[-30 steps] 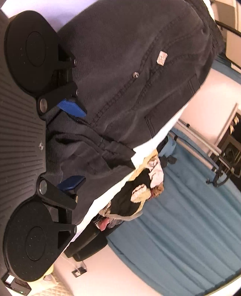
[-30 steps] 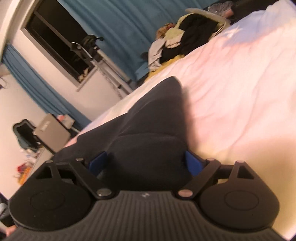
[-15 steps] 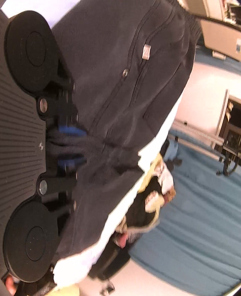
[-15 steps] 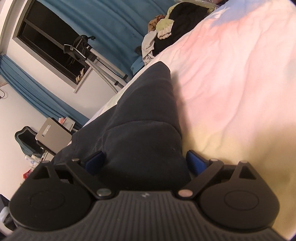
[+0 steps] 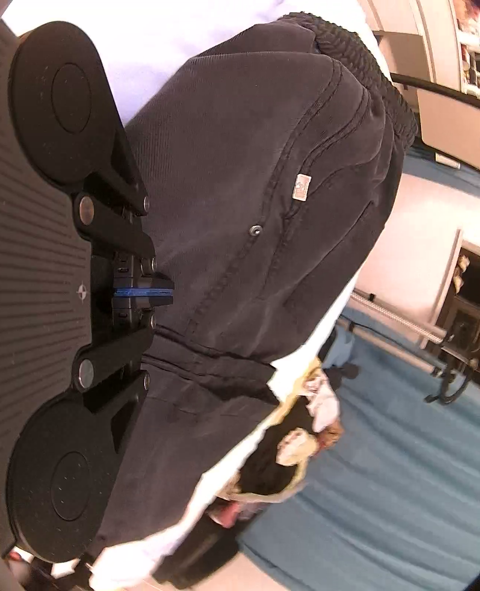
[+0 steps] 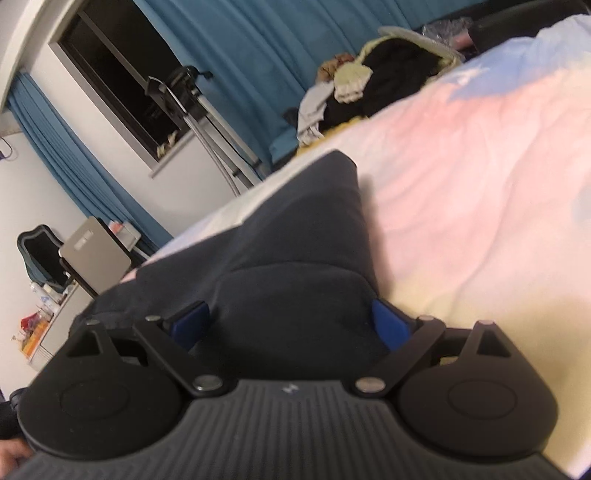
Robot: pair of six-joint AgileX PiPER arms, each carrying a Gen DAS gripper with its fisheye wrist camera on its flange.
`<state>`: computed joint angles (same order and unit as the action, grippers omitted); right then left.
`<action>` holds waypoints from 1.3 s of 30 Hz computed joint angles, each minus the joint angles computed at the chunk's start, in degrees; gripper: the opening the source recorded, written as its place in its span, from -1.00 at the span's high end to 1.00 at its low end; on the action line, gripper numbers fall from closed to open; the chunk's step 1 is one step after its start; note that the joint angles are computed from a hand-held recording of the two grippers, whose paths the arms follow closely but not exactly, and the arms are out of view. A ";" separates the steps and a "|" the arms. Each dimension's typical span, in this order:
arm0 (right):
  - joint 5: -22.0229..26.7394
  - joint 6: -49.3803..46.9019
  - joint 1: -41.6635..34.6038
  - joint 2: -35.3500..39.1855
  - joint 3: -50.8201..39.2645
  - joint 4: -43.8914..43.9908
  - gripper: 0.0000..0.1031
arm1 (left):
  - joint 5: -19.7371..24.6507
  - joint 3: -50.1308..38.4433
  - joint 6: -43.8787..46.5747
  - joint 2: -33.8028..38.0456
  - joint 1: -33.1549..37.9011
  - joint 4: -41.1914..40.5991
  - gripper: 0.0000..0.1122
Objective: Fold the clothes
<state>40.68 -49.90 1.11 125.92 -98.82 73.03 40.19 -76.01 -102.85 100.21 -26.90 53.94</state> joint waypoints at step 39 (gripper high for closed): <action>13.07 6.05 -3.40 4.80 -4.53 12.52 -1.00 | 5.08 -9.46 12.02 8.64 -4.75 3.67 -0.48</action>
